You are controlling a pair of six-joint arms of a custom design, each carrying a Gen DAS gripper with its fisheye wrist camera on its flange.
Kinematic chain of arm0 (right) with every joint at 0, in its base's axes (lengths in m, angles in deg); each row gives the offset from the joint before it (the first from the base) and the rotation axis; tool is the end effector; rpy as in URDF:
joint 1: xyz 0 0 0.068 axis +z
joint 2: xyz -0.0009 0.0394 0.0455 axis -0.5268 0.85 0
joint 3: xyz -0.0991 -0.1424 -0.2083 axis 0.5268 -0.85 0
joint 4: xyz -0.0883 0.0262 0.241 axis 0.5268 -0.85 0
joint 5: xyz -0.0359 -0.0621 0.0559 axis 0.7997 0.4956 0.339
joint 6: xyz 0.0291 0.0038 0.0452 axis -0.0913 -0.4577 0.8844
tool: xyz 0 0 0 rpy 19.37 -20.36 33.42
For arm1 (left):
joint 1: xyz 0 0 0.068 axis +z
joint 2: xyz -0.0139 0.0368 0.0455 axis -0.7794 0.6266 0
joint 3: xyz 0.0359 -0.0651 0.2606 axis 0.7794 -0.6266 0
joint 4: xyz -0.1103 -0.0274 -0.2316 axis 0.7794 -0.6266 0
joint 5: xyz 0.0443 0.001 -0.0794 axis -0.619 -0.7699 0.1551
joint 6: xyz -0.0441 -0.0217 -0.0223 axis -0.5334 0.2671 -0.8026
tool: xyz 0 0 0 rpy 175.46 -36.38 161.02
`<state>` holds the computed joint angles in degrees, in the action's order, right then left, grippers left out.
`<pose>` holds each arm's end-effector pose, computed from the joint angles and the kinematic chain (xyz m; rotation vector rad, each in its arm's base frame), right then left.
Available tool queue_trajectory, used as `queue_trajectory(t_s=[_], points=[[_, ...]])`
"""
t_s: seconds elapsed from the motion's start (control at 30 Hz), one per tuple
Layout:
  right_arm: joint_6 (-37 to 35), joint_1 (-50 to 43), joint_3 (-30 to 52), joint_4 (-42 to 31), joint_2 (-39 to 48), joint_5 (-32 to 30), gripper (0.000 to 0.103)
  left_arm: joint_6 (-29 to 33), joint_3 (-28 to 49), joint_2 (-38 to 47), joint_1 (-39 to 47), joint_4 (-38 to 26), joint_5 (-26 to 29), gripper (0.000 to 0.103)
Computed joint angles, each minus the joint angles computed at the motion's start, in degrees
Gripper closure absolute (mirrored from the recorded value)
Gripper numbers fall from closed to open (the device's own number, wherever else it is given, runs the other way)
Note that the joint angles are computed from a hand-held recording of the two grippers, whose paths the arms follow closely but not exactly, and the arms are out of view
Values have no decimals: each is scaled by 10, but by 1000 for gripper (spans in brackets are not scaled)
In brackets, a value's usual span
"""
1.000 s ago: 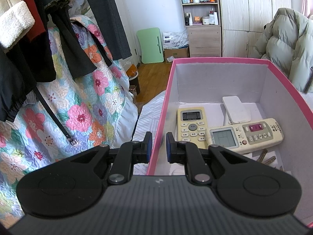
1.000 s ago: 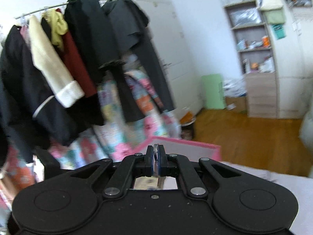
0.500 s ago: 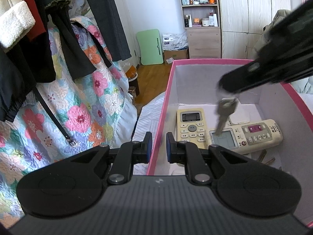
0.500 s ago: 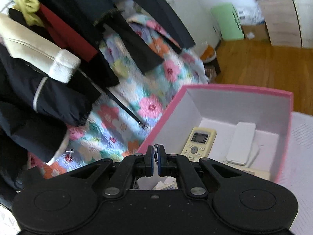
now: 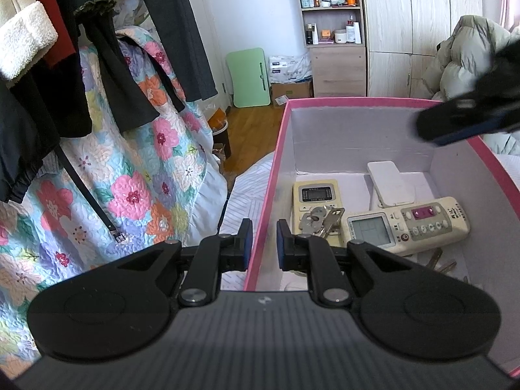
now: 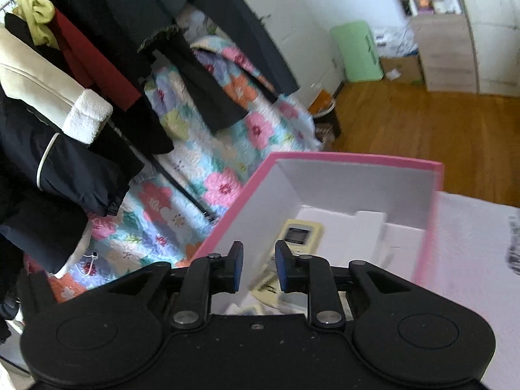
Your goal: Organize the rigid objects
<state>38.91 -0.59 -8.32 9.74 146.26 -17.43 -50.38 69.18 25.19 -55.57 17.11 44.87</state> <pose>0.2448 0.1465 0.1210 0.2094 2.2495 0.6488 0.2860 -0.0275 0.0649 0.5242 2.1587 -0.0443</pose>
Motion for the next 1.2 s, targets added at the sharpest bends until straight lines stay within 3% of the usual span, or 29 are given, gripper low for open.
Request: queue_trajectory(t_s=[0.13,0.37,0.73,0.97,1.2], points=[[11,34,-62,-29,-91,76,73,-1,17,-12,9,-47,14,88],[16,102,-107,-110,-213,192,68,0,-14,-63,7,-52,12,88],[91,252,-145,-201,-306,374,61,11,-128,-261,25,-100,53,85],[220,391,-106,-367,-307,520,59,9,-192,-417,32,-184,79,74],[377,488,-53,-536,-278,586,55,14,-226,-584,40,-312,99,67]])
